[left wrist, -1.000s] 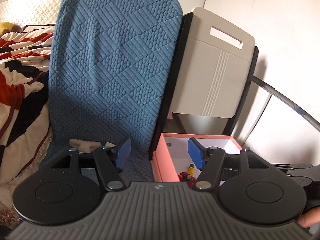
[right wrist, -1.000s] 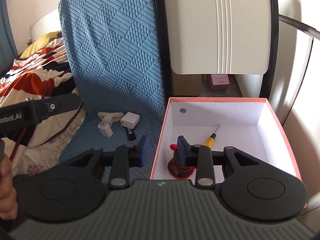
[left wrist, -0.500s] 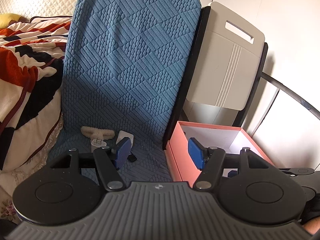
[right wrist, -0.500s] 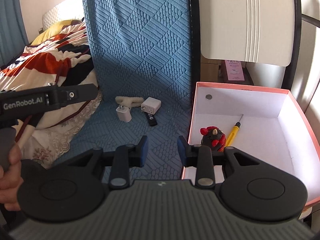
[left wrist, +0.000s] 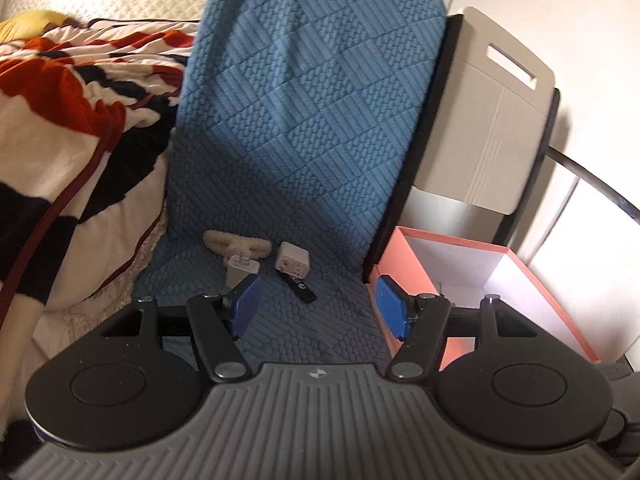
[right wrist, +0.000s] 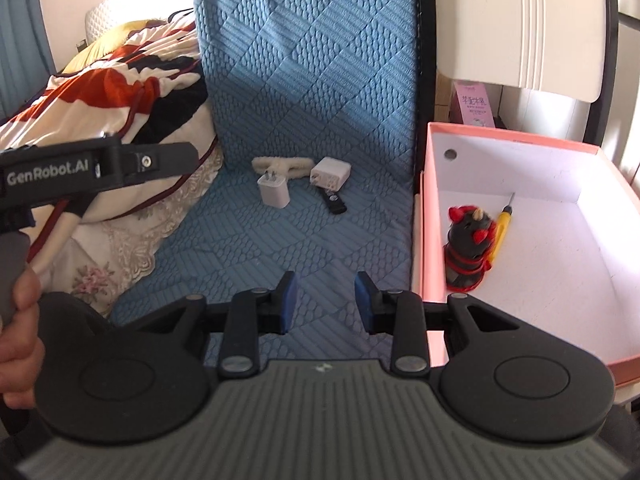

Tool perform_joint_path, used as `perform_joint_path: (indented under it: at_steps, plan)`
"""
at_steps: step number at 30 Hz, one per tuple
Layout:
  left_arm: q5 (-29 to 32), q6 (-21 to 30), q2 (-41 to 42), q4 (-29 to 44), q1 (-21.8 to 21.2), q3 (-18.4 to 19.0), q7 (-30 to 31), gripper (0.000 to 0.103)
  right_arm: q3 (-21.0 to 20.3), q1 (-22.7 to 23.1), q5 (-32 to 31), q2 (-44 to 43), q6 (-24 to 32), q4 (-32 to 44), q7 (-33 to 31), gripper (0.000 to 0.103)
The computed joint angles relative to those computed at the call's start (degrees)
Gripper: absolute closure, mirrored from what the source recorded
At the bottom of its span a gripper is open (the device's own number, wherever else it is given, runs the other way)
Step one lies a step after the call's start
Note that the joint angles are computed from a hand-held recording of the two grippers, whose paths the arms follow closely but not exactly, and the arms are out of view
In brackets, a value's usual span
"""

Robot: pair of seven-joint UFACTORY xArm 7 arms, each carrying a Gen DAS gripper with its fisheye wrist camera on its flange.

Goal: Organize rigid objects
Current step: 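Withdraw both open tools from the box back toward the chair seat, then grasp the white charger with the left tool while the right tool grasps the black USB stick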

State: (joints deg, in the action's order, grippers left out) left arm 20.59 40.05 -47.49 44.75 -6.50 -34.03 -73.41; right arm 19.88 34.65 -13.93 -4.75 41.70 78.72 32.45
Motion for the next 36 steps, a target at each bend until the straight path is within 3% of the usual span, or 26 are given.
perform_joint_path:
  at_steps: [4,7,17,23,30,33,36]
  plan:
    - [-1.13,-2.15,0.08,-2.98,-1.27,2.51,0.42,0.034,0.24,0.31,-0.44,0.29,-0.74,-0.60,0.93,0.068]
    - [-0.92,-0.89,2.68,-1.98,-1.05,3.20,2.59,0.034,0.02,0.34,-0.42,0.83,-1.10,-0.49,0.86,0.068]
    - [1.02,-5.97,9.61,-1.78,-1.03,5.95,4.09,0.034,-1.22,0.78,-0.29,4.92,-3.64,1.85,-0.93,0.068]
    - [2.13,-9.05,13.36,-1.33,-0.99,8.56,6.67,0.034,-2.47,2.17,-2.66,9.49,-4.16,5.68,-1.78,0.068]
    - [2.60,-11.78,18.96,0.44,0.10,12.26,10.79,0.034,-4.05,3.88,-2.14,14.50,-4.52,9.12,-5.11,0.068]
    - [-0.02,-13.67,22.02,1.38,-1.24,15.63,13.54,0.034,-4.76,4.57,-2.20,16.51,-5.55,10.89,-6.43,0.068]
    - [0.99,-14.08,25.12,3.40,-0.13,16.22,14.89,0.034,-5.26,5.49,-1.38,19.96,-4.37,14.84,-8.03,0.068]
